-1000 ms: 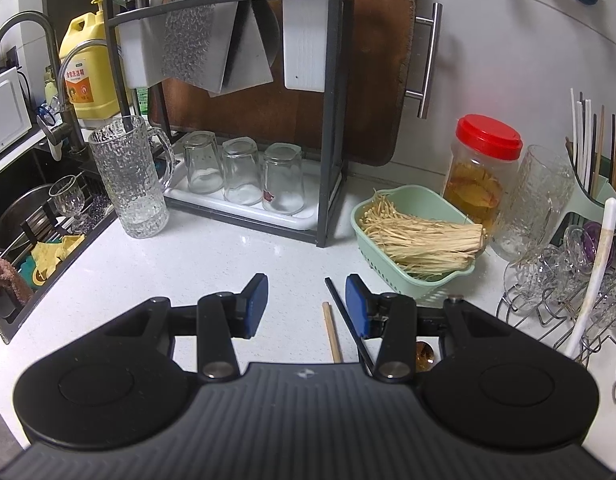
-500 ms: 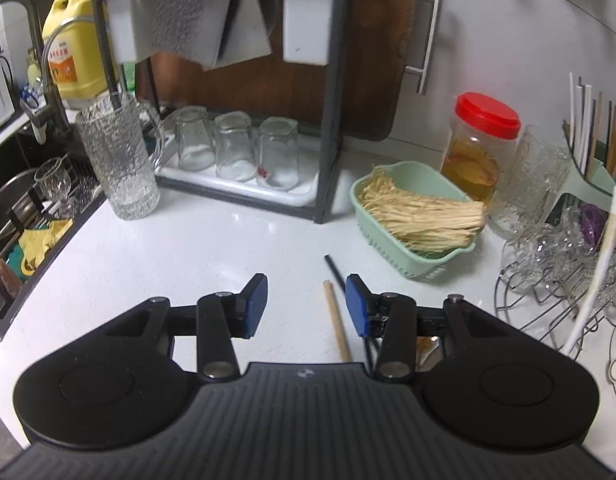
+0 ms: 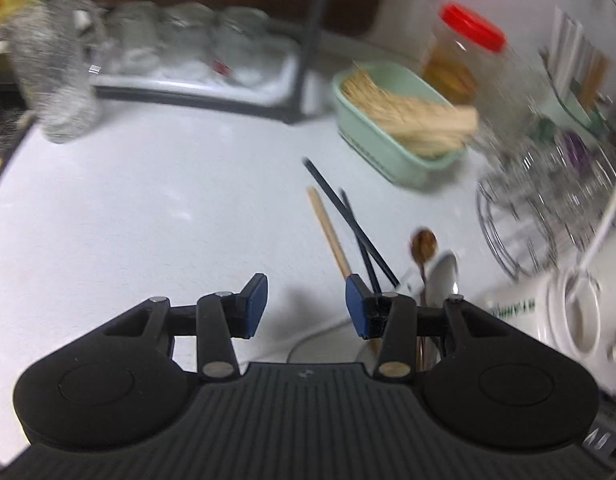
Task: Organize utensils
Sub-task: 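Lower the left gripper onto the second white ceramic spoon and grasp it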
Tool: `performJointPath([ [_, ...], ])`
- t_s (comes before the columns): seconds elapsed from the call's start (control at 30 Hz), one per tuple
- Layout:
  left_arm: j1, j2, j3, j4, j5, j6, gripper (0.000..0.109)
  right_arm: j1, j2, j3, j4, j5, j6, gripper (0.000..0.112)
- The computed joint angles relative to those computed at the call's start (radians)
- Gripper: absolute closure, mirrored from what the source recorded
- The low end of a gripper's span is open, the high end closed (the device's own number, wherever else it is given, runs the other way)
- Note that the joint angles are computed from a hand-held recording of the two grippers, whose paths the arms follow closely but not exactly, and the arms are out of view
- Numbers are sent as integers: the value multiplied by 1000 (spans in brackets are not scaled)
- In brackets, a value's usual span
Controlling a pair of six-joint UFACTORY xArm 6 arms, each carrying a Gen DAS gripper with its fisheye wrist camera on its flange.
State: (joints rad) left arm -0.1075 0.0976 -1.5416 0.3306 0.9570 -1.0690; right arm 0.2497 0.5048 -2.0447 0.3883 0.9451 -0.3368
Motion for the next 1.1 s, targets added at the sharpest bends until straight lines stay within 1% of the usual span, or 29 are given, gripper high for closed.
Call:
performJointPath([
  [0.1, 16, -9, 43, -71, -70, 113, 60, -11, -6, 19, 86, -10, -69, 10],
  [0.2, 32, -10, 66, -131, -117, 212, 60, -9, -10, 39, 125, -33, -117, 11],
  [0.27, 44, -6, 75, -181, -143, 279, 60, -6, -22, 64, 154, -67, -160, 11],
  [0.33, 55, 0, 81, -234, -166, 350, 60, 0, -43, 105, 179, -125, -217, 12],
  [0.43, 66, 14, 81, -302, -195, 453, 61, 6, -42, 115, 200, -168, -271, 14],
  [0.57, 70, 35, 69, -382, -220, 594, 62, 21, -24, 111, 184, -221, -307, 14],
  [0.6, 70, 43, 60, -399, -222, 627, 65, 24, -15, 106, 168, -229, -304, 14],
  [0.63, 70, 50, 51, -407, -221, 653, 70, 26, -6, 98, 153, -231, -294, 16],
  [0.7, 70, 69, 26, -409, -211, 687, 73, 22, 5, 92, 166, -228, -291, 20],
  [0.8, 76, 97, -7, -471, -210, 766, 73, 8, 2, 98, 226, -204, -319, 20],
  [0.9, 71, 131, -56, -499, -190, 849, 73, 7, -15, 123, 234, -212, -341, 20],
  [1.03, 60, 178, -121, -492, -154, 923, 73, -1, -37, 153, 238, -213, -342, 20],
  [1.1, 53, 200, -149, -467, -131, 939, 73, -4, -46, 164, 232, -211, -335, 20],
])
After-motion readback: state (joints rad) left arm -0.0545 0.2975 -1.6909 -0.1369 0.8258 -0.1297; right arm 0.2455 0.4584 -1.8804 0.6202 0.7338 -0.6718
